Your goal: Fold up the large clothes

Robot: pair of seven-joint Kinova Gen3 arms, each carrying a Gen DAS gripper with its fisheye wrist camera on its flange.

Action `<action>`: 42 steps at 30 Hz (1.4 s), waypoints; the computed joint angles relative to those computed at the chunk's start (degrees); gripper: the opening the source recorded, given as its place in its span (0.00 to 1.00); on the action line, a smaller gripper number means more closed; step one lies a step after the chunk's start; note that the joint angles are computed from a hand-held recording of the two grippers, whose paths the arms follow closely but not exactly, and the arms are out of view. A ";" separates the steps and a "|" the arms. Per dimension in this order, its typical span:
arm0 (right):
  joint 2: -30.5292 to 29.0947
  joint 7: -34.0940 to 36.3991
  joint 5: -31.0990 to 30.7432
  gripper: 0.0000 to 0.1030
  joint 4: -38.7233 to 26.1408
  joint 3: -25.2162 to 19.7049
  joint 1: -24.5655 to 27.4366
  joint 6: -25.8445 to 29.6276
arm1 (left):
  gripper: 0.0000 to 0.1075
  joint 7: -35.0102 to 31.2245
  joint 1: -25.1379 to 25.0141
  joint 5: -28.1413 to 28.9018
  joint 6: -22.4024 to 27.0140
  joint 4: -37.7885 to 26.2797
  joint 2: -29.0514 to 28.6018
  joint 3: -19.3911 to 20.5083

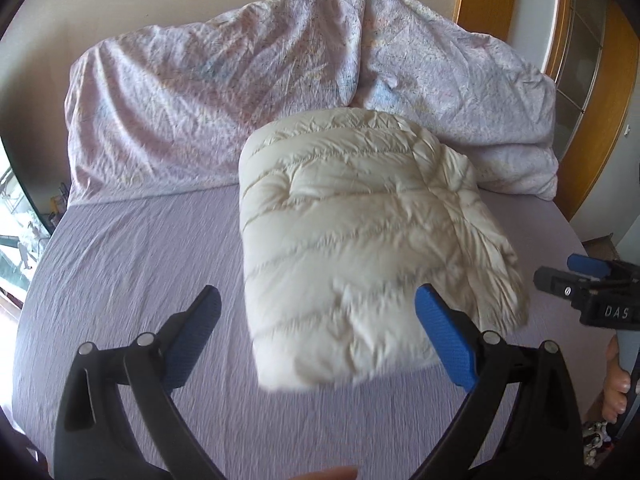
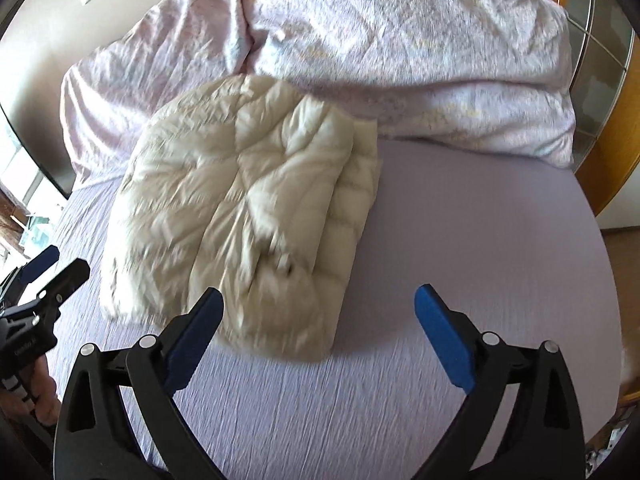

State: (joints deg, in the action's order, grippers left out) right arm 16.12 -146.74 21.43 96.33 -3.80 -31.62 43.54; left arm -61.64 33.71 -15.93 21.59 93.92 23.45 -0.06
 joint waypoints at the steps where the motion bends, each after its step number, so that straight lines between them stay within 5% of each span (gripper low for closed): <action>1: -0.46 -0.45 -0.03 0.95 0.28 -0.23 -0.53 0.38 | 0.91 0.07 -0.13 0.26 -0.08 1.02 -0.83 0.15; 19: -5.15 -13.41 7.82 0.95 6.59 -4.48 -8.52 0.33 | 0.91 1.44 -2.61 2.32 -2.54 11.78 -7.93 3.58; 42: -6.28 -17.30 7.35 0.95 9.19 -5.73 -8.04 -2.36 | 0.91 -5.14 -5.74 8.12 -4.22 14.68 -9.49 6.92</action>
State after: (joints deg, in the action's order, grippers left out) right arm 9.83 -164.05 28.78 105.52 -9.53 -39.66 41.18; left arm -66.78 27.96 -7.81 17.37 108.60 13.96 6.86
